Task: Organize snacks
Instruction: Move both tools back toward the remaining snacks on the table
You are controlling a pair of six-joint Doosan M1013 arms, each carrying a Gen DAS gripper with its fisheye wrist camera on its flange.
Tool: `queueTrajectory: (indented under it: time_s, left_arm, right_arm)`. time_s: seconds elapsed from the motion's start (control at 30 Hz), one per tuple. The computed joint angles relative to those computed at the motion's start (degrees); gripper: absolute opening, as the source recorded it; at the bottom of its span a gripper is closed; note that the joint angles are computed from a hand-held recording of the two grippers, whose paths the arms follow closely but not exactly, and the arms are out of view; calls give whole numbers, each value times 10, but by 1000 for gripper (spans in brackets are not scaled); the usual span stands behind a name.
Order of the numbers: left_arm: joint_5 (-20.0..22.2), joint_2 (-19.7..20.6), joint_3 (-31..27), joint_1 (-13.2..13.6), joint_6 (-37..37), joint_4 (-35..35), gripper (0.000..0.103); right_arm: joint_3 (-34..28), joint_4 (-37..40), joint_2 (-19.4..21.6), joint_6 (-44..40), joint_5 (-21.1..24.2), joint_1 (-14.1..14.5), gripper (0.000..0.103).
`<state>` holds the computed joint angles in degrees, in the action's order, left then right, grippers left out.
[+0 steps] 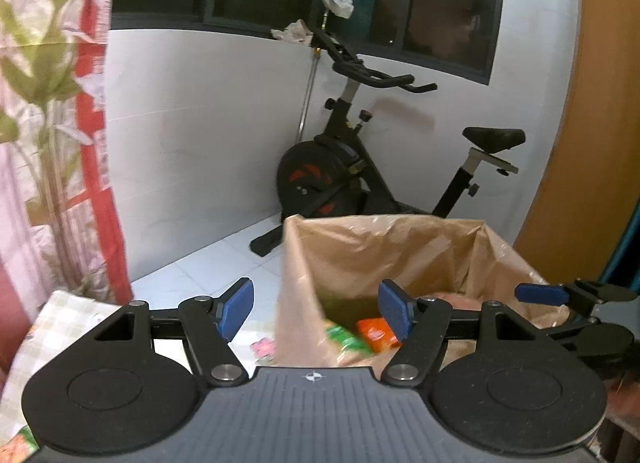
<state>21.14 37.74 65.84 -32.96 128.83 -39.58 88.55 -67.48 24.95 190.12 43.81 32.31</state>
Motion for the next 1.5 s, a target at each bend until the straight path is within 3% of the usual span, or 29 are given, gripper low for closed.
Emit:
queueTrajectory:
  time_s: [0.67, 1.07, 1.5]
  left_arm:
    - [-25, -56, 102, 83, -3, 11, 71]
    - [-38, -83, 138, 133, 43, -38, 71]
    - [-26, -72, 150, 157, -37, 13, 72]
  right_arm:
    - [-52, -39, 43, 57, 25, 45, 91]
    - [-89, -51, 77, 80, -11, 49, 91]
    - [-176, 33, 139, -16, -68, 53, 91]
